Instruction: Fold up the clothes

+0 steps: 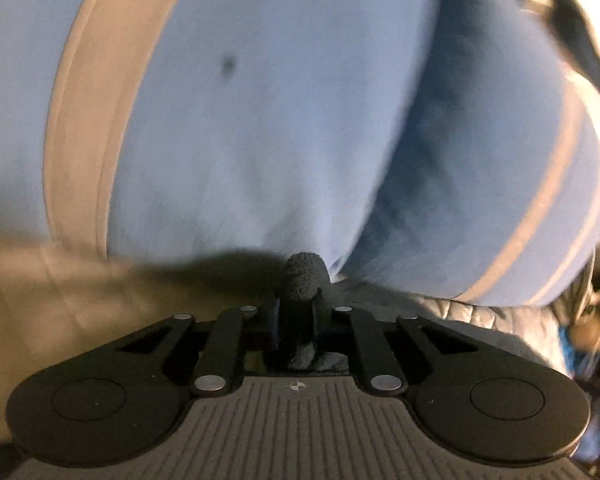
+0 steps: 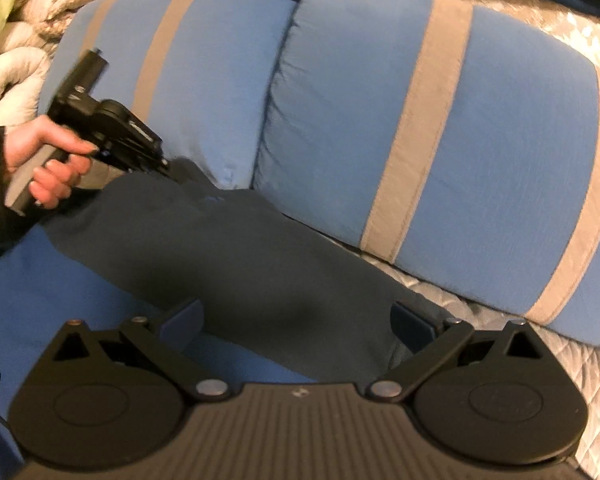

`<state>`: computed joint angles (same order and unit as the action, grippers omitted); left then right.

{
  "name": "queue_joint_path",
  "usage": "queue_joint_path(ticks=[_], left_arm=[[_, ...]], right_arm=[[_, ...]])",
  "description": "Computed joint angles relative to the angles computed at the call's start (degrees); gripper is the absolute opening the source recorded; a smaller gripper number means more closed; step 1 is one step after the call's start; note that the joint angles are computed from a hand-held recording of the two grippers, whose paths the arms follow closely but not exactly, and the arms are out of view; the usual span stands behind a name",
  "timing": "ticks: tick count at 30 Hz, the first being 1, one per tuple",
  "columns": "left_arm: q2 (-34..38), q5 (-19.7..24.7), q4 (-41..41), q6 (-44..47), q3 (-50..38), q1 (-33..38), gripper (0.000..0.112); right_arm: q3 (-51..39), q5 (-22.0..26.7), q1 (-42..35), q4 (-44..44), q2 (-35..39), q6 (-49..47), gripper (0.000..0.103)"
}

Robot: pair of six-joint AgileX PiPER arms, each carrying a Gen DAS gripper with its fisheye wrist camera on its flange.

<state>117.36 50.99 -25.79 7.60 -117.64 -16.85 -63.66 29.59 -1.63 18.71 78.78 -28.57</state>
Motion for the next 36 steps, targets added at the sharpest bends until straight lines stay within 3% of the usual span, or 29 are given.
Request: queue_joint_path(ticks=[7,13,16,19,23,27,32,35,36], left_arm=[[-20.63,-17.44,3.22,21.36,24.09,-8.84,0.013],[-33.97,-29.31,13.32,36.59,43.68,-17.88,0.013],[-40.40,-35.40,21.18,39.84,56.05,-21.29,0.013],[-42.53,-37.60,34.58,32.46,62.60,-24.74,0.013],[-43.89,-36.92,51.35,20.32,67.94,-28.57,0.013],[-44.50,-35.28,56.25,17.85,70.85,-29.07,0.013],[-44.98,-37.16,57.47,18.76,73.92,-27.50,0.013],[-45.17,-38.99,58.83,17.63,75.10,-26.65,0.013],[-45.35,-39.43,59.69,16.31,75.31,-26.43,0.013]], right_arm=[[-2.99,6.67,-3.55,4.60,-1.37,-2.89,0.103],[-4.24,10.20,-7.26,7.01,-3.65,-2.93,0.103],[-3.80,10.60,-7.54,6.14,-4.87,-1.15,0.103],[-3.19,10.37,-6.67,4.70,-5.93,0.75,0.103],[-2.96,10.48,-4.11,2.63,-6.24,3.81,0.103],[-4.08,9.82,0.36,-0.74,-4.92,8.88,0.103],[-9.96,10.00,5.90,-2.72,0.94,14.97,0.103],[-17.37,13.67,10.03,-12.05,7.80,24.79,0.101],[-20.53,15.89,11.38,-15.83,10.56,28.49,0.093]])
